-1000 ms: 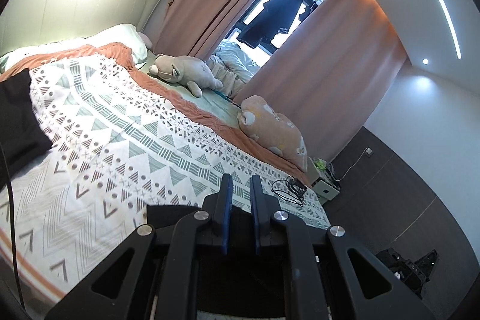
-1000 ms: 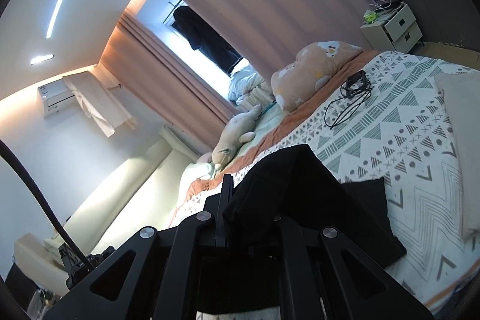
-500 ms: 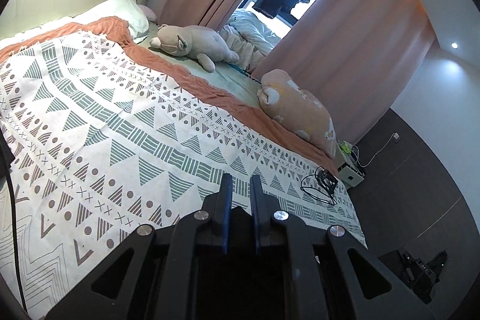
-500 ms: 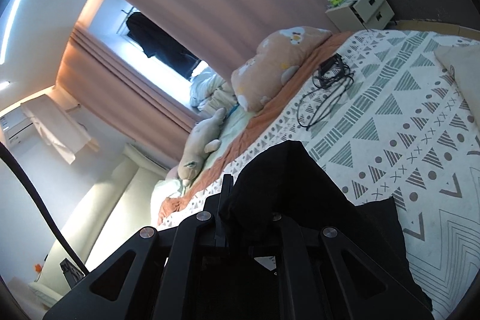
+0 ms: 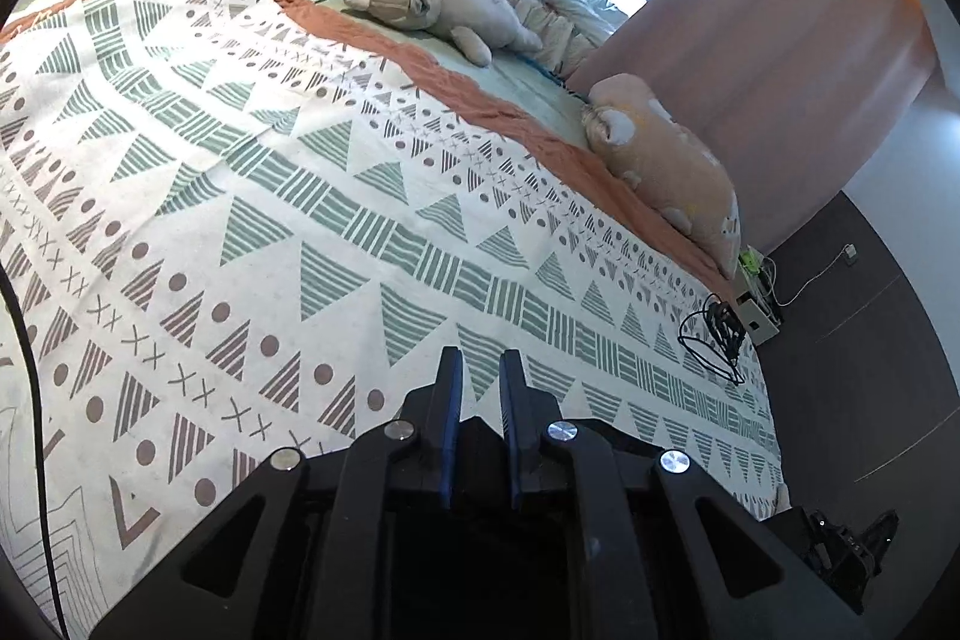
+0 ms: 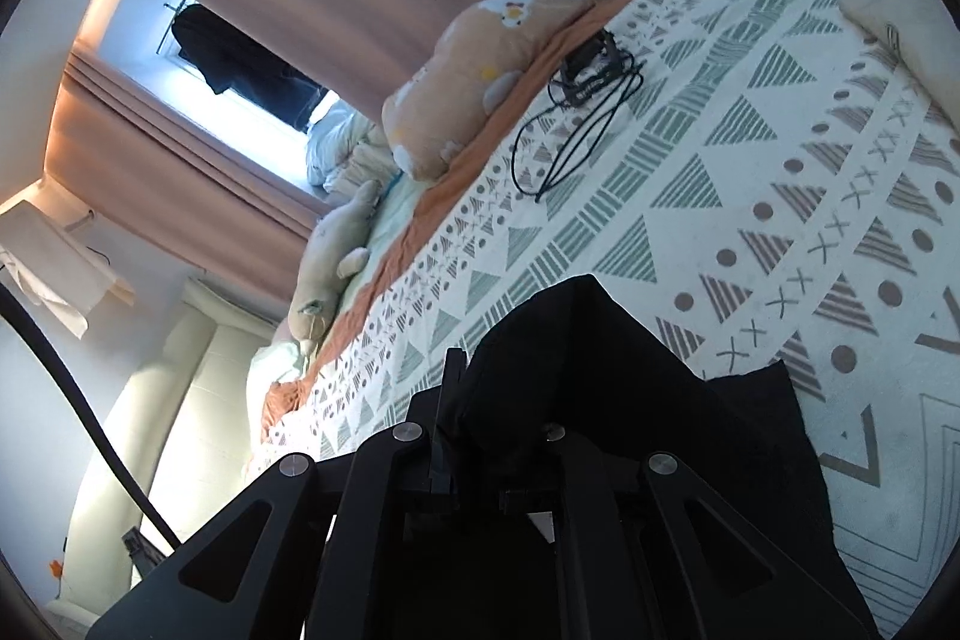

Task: Fold large clothes

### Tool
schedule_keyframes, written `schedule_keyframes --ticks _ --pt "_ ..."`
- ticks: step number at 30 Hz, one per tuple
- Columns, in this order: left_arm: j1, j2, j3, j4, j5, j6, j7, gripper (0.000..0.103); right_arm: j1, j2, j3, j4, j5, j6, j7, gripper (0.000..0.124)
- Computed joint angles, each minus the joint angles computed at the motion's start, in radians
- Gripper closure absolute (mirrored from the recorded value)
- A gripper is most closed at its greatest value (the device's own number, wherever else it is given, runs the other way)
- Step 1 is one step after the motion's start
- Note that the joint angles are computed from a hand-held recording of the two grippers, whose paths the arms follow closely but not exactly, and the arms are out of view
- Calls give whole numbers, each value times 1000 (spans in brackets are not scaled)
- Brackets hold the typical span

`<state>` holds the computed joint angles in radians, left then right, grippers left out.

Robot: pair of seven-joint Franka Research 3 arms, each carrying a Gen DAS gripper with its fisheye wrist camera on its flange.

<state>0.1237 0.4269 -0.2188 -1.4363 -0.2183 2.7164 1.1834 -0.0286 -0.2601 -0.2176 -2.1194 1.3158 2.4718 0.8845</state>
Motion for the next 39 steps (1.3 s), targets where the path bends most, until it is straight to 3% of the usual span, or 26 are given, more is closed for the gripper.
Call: schedule_keyframes --ticks 2,4,5,6,7,8,9,19,30,36,39 --pt "4 23 -7 15 -10 -21 8 88 -1 11 13 5 -28 22 16 118" --pt "-22 42 21 31 31 -52 -33 85 -4 25 44 12 -126 87 75 114" --pt "-32 52 29 42 51 -68 -45 78 -4 31 57 13 -178 108 110 107" --pt "-34 62 28 50 59 -76 -47 54 1 37 59 15 -201 113 123 100" --pt "-26 73 14 56 50 -80 -35 34 6 41 60 17 -218 115 134 70" --pt "-15 80 -2 56 32 -72 -18 0 11 48 60 22 -231 112 143 37" --pt "-6 82 -14 48 16 -57 -4 0 17 52 57 25 -233 105 141 33" --pt "-5 22 -9 -51 17 -40 4 0 33 66 53 45 -289 56 161 33" --pt "-4 -193 30 -348 0 26 8 0 19 1 57 8 -402 25 190 33" --pt "-8 -328 35 -540 -146 98 98 1 20 -100 38 -78 -461 32 161 33" --pt "-41 -383 56 -622 -173 126 116 8 12 -163 20 -135 -469 34 175 33"
